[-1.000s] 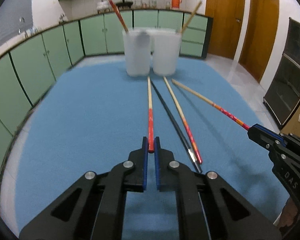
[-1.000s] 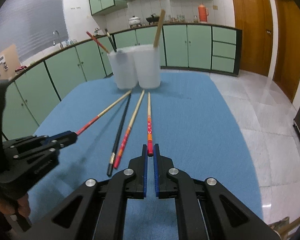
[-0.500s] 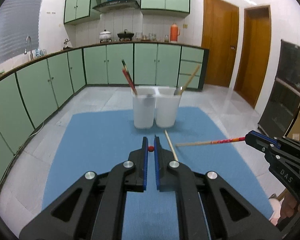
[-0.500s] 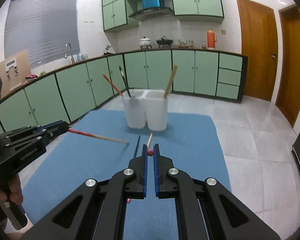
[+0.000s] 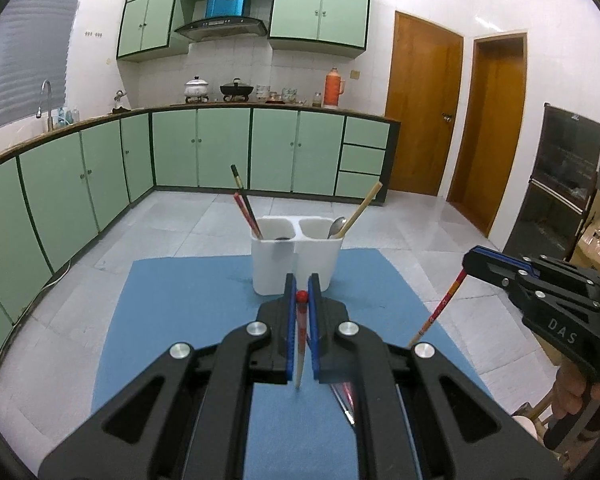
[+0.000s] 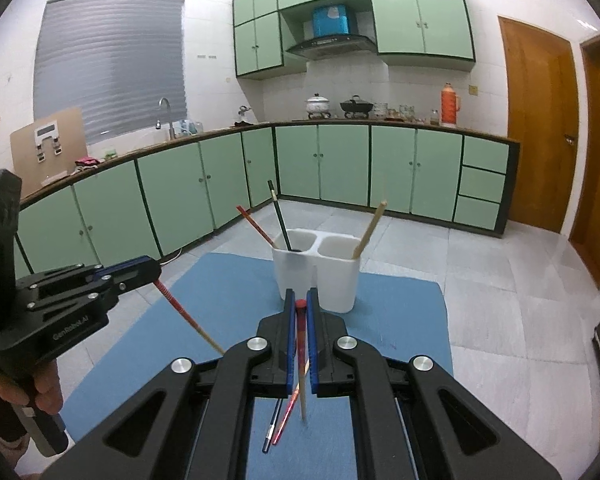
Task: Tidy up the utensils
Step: 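Lift both chopsticks to the white holder and open both grippers to drop them in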
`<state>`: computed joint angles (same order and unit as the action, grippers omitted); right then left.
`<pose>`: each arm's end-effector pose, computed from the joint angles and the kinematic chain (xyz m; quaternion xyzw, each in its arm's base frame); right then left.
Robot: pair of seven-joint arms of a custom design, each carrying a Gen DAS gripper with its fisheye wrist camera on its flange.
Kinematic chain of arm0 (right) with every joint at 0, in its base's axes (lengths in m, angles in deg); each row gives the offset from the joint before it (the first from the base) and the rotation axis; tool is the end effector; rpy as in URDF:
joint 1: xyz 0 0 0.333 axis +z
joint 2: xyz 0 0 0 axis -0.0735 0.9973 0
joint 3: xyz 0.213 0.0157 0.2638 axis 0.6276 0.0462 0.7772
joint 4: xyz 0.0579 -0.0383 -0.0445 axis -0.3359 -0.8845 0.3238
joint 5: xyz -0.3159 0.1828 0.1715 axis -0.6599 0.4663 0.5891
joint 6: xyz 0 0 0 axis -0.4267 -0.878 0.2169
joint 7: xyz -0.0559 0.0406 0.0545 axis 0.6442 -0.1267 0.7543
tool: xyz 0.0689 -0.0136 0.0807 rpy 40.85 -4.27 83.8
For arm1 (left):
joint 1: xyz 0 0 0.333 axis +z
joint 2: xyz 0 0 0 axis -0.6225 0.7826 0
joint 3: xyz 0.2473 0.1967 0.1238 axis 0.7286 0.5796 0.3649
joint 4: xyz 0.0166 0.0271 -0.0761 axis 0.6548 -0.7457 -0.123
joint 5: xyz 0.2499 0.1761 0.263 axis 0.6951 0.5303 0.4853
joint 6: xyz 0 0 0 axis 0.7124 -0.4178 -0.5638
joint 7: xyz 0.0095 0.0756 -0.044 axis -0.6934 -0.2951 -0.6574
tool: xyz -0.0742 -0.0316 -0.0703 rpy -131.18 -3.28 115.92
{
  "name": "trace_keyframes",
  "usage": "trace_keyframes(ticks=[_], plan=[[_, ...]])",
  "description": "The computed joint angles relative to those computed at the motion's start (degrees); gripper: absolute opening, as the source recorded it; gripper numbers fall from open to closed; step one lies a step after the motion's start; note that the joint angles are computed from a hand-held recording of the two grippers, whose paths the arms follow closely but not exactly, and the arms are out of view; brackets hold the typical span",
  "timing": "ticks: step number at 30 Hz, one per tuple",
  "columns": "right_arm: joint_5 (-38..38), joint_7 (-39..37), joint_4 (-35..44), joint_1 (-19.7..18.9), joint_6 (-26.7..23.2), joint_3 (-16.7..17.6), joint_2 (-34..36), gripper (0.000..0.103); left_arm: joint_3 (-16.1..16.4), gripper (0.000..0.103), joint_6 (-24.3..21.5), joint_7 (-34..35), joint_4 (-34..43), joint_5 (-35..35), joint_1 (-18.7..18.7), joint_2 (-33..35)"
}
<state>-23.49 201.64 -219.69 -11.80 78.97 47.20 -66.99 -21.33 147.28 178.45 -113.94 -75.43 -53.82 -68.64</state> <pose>0.4430 0.1276 0.6483 -0.5494 0.6478 -0.3735 0.3727 0.5583 -0.2669 0.6447 -0.3885 0.7610 -0.4830 0.1915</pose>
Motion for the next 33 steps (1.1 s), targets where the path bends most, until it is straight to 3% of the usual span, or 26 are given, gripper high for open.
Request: trace_keyframes(ticks=[14,22,28,31,33], plan=[[0.88,-3.12,4.01,-0.44,3.53,-1.45,1.91,0.005,-0.41,0.005,1.01,6.15,4.07,-6.29,-0.46,0.94],[-0.93,-3.18,10.43,-4.62,5.59,0.08,5.41,0.005,-2.67,0.005,3.51,5.95,12.31,-5.49,0.51,5.66],[-5.55,-1.06,19.69,-6.98,5.82,0.22,11.55,0.005,-5.06,0.005,5.67,0.1,23.72,2.05,0.81,12.88],[-9.92,1.75,24.78,-7.37,5.16,-0.08,15.38,0.005,-4.64,0.005,6.33,-5.72,31.0,8.64,-0.74,17.86],[-13.74,4.09,27.92,-7.76,4.28,0.01,17.78,0.005,-2.73,0.005,6.23,-10.93,37.07,14.36,-3.07,22.11]])
